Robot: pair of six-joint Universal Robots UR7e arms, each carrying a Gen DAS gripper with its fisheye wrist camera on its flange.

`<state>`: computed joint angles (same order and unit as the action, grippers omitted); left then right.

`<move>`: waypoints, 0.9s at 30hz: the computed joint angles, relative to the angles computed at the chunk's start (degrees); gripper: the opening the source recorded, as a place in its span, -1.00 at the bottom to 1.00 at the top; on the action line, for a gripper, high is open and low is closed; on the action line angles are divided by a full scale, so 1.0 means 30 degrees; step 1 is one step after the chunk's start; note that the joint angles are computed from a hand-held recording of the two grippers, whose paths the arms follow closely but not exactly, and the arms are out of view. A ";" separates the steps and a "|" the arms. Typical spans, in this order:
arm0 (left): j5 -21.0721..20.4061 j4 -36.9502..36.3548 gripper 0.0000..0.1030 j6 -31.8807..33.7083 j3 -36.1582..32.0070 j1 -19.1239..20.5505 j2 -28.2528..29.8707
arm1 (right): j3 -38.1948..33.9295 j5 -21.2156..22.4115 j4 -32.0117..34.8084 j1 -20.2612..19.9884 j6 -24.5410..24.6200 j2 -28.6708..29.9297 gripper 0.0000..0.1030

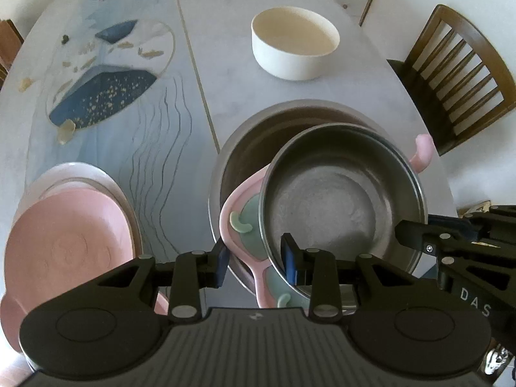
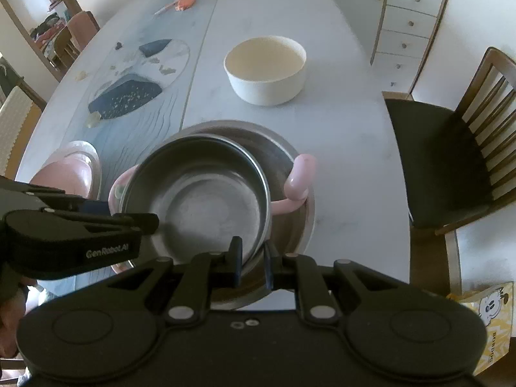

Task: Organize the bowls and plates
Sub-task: 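Lower the pink pot into the large steel basin with the left gripper, then open the left gripper to release the pink pot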

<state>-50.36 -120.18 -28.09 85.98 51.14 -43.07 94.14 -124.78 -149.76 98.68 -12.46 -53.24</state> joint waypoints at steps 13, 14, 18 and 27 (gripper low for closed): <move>-0.1643 -0.1137 -0.31 0.0969 0.0803 0.0283 -0.1062 | -0.0170 0.0104 0.0687 -0.0092 0.0703 0.0042 -0.76; -0.1716 -0.1149 -0.30 0.1068 0.0828 0.0276 -0.1155 | -0.0177 0.0033 0.0671 -0.0071 0.0694 0.0043 -0.76; -0.1388 -0.1801 -0.31 0.1920 0.1097 0.0081 -0.1501 | -0.0253 0.0035 0.0570 -0.0031 0.0743 0.0017 -0.76; -0.0849 -0.2514 -0.31 0.2809 0.1012 0.0002 -0.1572 | -0.0425 0.0222 0.0870 -0.0101 0.0895 -0.0261 -0.69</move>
